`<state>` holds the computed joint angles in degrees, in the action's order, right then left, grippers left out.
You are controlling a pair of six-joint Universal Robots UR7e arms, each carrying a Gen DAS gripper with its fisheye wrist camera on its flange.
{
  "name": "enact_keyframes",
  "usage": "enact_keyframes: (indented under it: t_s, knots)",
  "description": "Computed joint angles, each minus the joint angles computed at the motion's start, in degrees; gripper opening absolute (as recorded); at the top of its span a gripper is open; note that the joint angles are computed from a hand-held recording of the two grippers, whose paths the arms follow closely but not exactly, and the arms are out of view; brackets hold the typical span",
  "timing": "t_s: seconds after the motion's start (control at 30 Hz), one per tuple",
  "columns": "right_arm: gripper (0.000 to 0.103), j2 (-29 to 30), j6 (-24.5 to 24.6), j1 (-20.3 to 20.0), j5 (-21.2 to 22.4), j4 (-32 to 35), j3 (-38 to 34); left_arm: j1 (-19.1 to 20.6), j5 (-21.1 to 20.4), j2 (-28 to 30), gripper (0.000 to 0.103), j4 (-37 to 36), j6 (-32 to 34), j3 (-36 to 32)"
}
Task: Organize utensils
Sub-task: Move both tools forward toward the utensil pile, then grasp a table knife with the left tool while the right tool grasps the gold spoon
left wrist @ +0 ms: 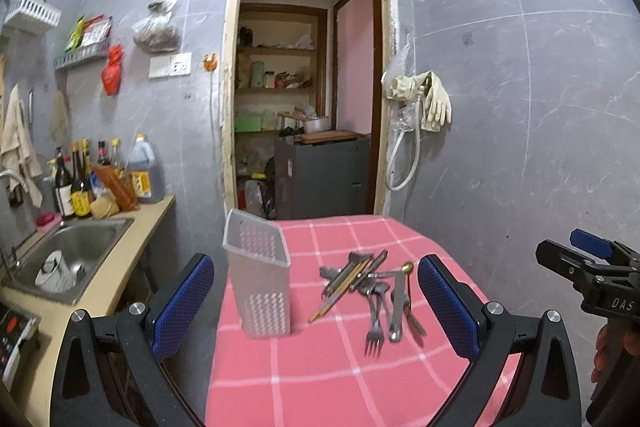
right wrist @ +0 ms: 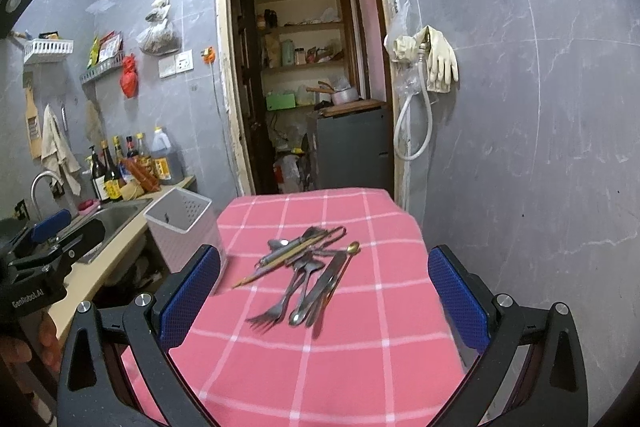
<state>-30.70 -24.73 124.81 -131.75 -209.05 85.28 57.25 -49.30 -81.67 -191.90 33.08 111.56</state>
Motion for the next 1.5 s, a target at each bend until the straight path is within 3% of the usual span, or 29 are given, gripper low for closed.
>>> enact_keyframes:
  t_s: [0.33, 0.87, 1.2, 1.3, 1.37, 1.5]
  knots:
    - [0.102, 1.42, -1.84, -4.94, 4.02, 8.05, -9.61, 1.98, -1.99, 10.24, 0.103, 0.40, 0.97, -10.02]
    - [0.102, 8.52, -3.54, -14.78, 12.74, 25.59, -28.73, 6.72, -3.19, 25.93, 0.103, 9.53, -1.12, -28.03]
    - [0.102, 14.42, 0.80, -19.11, 17.68, 34.43, -36.57, 10.22, -2.71, 34.60, 0.103, 17.55, -2.88, -38.27]
    - [0.091, 16.13, 2.60, -20.27, 20.11, 38.42, -39.32, 11.44, -4.04, 36.26, 0.102, 22.81, -4.87, -41.22]
    - [0.074, 17.30, 3.10, -20.84, 21.33, 41.20, -41.28, 12.15, -5.10, 37.10, 0.099, 26.06, -6.29, -43.00]
    - [0.054, 19.38, 3.92, -22.11, 24.22, 46.79, -45.00, 13.42, -7.36, 38.55, 0.078, 32.59, -8.27, -46.38]
